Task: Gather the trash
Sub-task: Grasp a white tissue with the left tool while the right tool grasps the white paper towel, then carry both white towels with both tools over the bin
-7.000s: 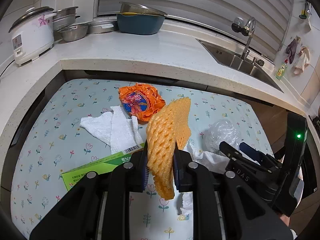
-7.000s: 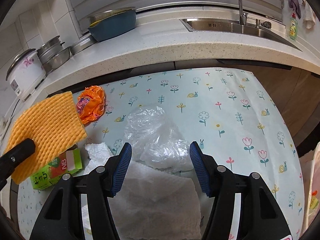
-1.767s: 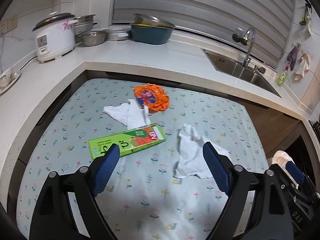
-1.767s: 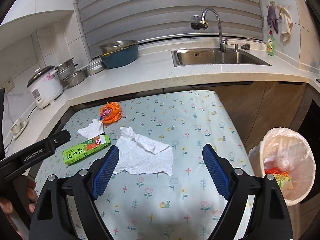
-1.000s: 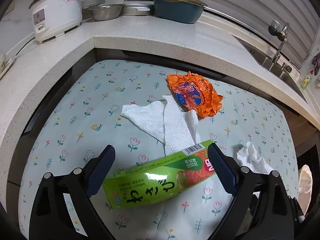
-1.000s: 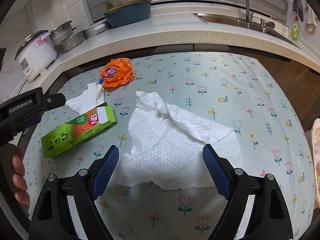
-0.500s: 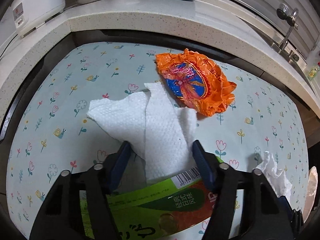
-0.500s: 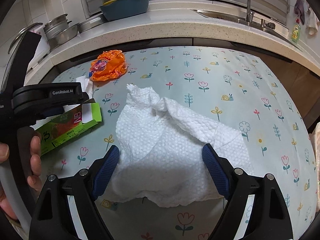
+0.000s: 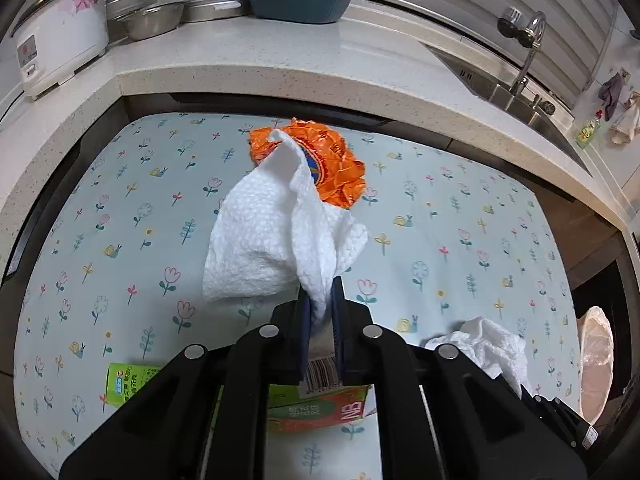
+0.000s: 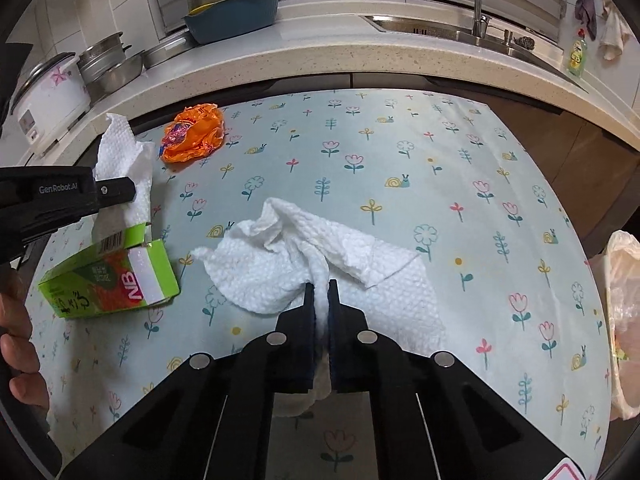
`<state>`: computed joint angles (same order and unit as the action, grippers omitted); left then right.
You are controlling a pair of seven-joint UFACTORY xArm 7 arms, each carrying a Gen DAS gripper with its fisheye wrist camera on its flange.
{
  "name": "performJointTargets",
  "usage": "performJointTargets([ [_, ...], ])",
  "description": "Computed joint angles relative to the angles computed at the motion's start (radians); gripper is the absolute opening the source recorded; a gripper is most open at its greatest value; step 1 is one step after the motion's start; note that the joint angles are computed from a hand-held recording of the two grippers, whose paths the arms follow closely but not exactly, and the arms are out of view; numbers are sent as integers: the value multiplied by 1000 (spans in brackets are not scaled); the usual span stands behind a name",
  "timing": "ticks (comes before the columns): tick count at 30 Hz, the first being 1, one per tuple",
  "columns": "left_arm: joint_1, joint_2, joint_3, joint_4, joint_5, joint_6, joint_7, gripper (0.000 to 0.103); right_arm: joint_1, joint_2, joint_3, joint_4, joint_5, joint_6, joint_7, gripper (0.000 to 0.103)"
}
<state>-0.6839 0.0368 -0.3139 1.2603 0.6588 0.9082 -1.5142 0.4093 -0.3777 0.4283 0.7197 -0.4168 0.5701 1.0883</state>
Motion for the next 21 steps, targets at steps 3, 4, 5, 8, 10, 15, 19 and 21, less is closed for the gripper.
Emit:
performJointTargets([
  [3, -27, 10, -19, 46, 22, 36, -14, 9, 15, -83, -13, -38, 27, 14, -7, 5],
  [4, -38, 15, -24, 65, 31, 51, -17, 9, 16, -113, -15, -49, 36, 21, -12, 5],
  [5, -52, 24, -29, 88, 42, 67, -20, 9, 17, -143, -16, -60, 47, 30, -19, 5],
  [8, -94, 52, -37, 156, 69, 111, -23, 9, 17, -243, -23, -93, 84, 54, -43, 5],
  [10, -129, 78, -38, 208, 90, 141, -21, 9, 15, -314, -23, -113, 109, 76, -58, 5],
  [15, -226, 146, -25, 344, 139, 207, -11, 9, 2, -467, -26, -147, 162, 133, -105, 5],
  [19, -306, 206, -2, 459, 170, 246, 6, 9, -11, -581, -35, -173, 198, 175, -147, 5],
  [21, -350, 247, 15, 528, 186, 271, 26, 9, -19, -634, -41, -186, 215, 195, -168, 5],
])
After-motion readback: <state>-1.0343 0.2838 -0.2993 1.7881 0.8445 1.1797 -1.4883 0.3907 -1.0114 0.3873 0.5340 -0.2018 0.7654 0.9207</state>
